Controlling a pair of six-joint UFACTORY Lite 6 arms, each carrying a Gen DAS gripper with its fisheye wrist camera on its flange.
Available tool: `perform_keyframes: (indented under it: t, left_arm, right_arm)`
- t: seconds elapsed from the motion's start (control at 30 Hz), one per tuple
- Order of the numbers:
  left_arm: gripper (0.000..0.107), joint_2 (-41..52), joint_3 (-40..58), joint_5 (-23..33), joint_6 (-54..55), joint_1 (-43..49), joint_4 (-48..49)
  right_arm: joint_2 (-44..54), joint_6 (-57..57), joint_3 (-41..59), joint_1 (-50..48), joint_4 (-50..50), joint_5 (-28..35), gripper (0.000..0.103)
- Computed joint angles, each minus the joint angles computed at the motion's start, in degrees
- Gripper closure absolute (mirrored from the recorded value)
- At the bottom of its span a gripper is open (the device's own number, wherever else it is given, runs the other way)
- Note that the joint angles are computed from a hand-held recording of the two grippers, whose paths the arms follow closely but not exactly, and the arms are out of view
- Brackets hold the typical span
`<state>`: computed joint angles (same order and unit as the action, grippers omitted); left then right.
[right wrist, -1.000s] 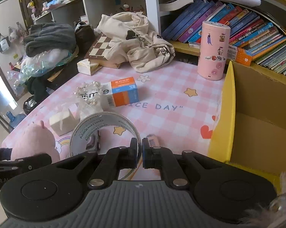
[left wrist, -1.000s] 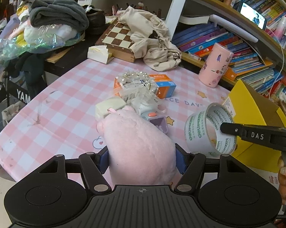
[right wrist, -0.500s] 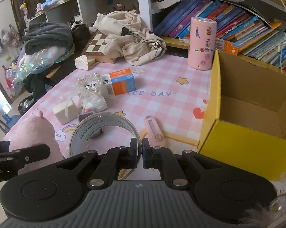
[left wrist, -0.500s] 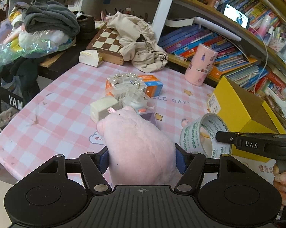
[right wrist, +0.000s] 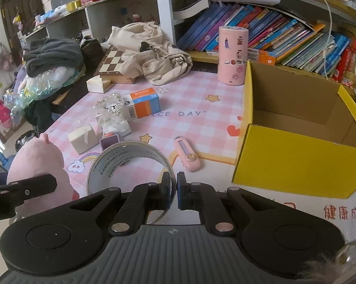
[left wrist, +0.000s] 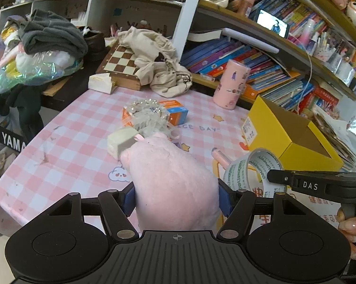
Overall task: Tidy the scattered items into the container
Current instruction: 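Carry the pink pig and tape roll toward the yellow box with both grippers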
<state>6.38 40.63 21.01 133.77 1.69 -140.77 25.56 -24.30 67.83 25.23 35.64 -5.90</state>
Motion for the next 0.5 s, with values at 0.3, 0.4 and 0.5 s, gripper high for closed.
perform_keyframes:
  t: [0.3, 0.4, 0.5]
  left_arm:
    - [0.041, -4.5, -4.3, 2.7, -2.8, 1.9, 5.7]
    - [0.041, -5.8, -5.6, 3.6, -3.7, 2.6, 7.5]
    - [0.041, -7.0, -6.9, 4.5, -4.4, 3.2, 9.1]
  right_arm:
    - [-5.2, -11.3, -6.3, 3.1, 14.0, -3.9, 0.098]
    - [-6.8, -13.9, -8.4, 4.3, 17.5, -5.3, 0.098]
    - [-8.5, -15.0, -10.5, 5.4, 19.7, -6.7, 0.098]
